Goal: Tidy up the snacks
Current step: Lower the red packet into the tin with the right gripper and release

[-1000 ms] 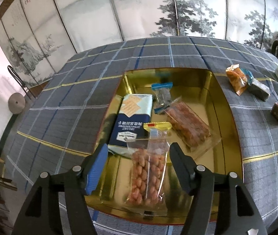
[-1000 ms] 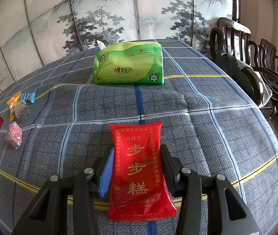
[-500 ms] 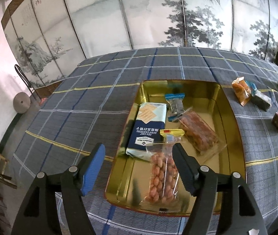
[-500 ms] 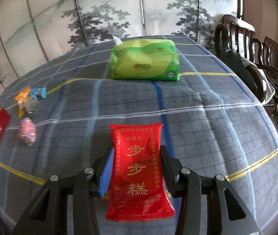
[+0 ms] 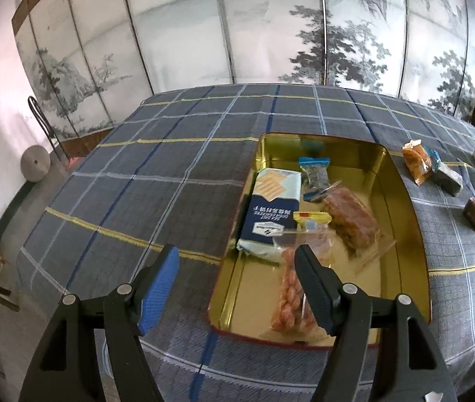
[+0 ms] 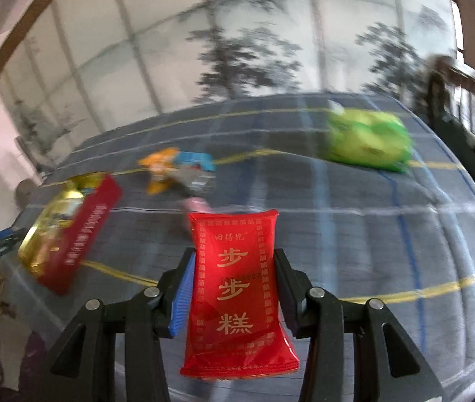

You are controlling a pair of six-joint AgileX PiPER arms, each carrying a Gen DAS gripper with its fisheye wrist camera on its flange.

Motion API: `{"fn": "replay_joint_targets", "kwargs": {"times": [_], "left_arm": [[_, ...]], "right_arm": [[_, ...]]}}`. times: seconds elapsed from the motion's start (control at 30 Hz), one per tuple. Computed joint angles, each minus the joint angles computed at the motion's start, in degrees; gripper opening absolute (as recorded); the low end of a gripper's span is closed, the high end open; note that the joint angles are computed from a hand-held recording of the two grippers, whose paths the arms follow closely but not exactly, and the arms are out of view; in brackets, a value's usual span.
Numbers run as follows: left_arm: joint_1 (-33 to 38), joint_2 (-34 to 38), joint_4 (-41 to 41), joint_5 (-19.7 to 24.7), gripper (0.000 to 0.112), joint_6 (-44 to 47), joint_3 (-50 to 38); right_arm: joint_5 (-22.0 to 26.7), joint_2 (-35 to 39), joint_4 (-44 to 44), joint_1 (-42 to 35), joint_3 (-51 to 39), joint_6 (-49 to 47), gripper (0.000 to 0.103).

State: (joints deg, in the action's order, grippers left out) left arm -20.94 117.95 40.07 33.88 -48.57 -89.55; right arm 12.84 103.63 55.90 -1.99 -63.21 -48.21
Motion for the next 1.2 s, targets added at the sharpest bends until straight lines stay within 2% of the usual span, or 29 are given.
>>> {"fn": "replay_joint_targets", "kwargs": {"times": [0.1, 0.3, 0.57, 0.77, 1.1, 1.2], "left_arm": [[1.0, -1.0, -0.3, -1.0, 0.068, -0.2, 1.7], [2.9, -3.1, -1.2, -3.2, 0.068, -0.4, 5.1], [4.2, -5.6, -0.9, -5.8, 0.073, -0.7, 8.6], [5.1, -7.2, -0.1, -7.8, 0.078, -0.8, 10.8], [6.6, -7.3, -4.8, -9.2, 0.079, 4.1, 11.6], [7.1, -6.7, -6.8, -9.2, 0.079, 6.3, 10.9]], "right_arm": [[0.6, 0.5, -4.5, 4.9, -3.4, 5.6, 0.045], [5.7, 3.8, -5.3, 11.7, -12.6, 8.8, 0.045], [13.5, 15.6, -14.9, 19.7, -31.9, 21.2, 0.045], [20.0, 26.2, -24.7, 23.5, -47.9, 32.3, 0.045], [29.6, 38.8, -32.8, 26.1, -67.6, 43.0, 0.045], [31.3, 41.1, -34.6, 26.9, -71.2, 44.5, 0.045]]}}
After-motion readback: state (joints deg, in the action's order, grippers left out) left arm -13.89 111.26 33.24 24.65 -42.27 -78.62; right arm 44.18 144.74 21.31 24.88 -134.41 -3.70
